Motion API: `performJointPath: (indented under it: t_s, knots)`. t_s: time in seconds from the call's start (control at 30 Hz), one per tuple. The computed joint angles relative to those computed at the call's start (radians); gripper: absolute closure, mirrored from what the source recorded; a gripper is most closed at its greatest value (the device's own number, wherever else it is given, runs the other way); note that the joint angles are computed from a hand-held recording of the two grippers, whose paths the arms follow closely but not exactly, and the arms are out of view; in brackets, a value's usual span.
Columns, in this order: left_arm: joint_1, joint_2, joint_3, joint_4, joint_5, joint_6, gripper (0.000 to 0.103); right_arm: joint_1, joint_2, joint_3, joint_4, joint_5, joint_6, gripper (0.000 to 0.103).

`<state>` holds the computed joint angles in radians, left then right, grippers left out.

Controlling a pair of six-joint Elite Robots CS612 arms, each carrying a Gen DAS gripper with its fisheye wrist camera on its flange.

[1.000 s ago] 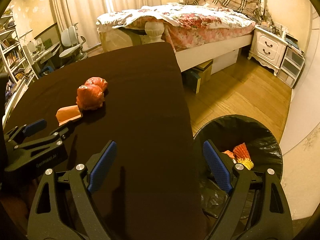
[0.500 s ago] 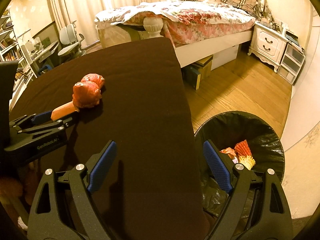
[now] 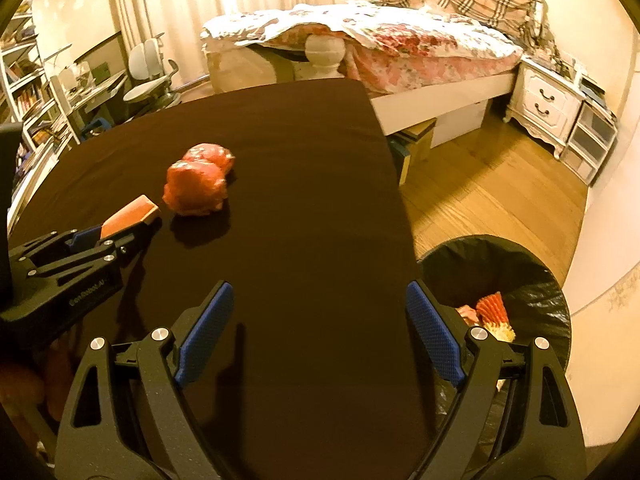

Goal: Collect trash
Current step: 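Grasp the peach wedge with the left gripper while the right gripper grasps the red ball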

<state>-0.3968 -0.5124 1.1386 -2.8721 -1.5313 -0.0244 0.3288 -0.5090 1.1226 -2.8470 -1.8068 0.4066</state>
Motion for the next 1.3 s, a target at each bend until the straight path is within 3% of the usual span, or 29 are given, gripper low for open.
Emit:
performJointPath:
  t_s: [0.27, 0.67, 0.87, 0.9, 0.97, 1.03, 1.3]
  knots:
    - [0.023, 0.001, -0.003, -0.001, 0.074, -0.063, 0.063, 0.018, 0.044, -0.093, 0.038, 0.012, -0.051, 0.017]
    - [0.053, 0.01, -0.02, 0.018, 0.115, -0.139, 0.063, 0.025, 0.148, -0.311, 0.143, 0.017, -0.085, 0.019]
    - [0.06, 0.015, -0.027, 0.023, 0.105, -0.172, 0.063, 0.026, 0.212, -0.446, 0.233, 0.015, -0.091, 0.031]
    - [0.06, 0.016, -0.028, 0.022, 0.104, -0.172, 0.063, 0.027, 0.22, -0.464, 0.248, 0.016, -0.091, 0.04]
    - [0.061, 0.017, -0.031, 0.024, 0.102, -0.174, 0.063, 0.027, 0.234, -0.492, 0.282, 0.017, -0.095, 0.049]
    - [0.061, 0.016, -0.03, 0.024, 0.1, -0.176, 0.063, 0.03, 0.233, -0.491, 0.28, 0.006, -0.109, 0.055]
    - [0.062, 0.004, -0.006, -0.001, 0.087, -0.179, 0.063, 0.034, 0.169, -0.361, 0.204, 0.028, -0.106, 0.057]
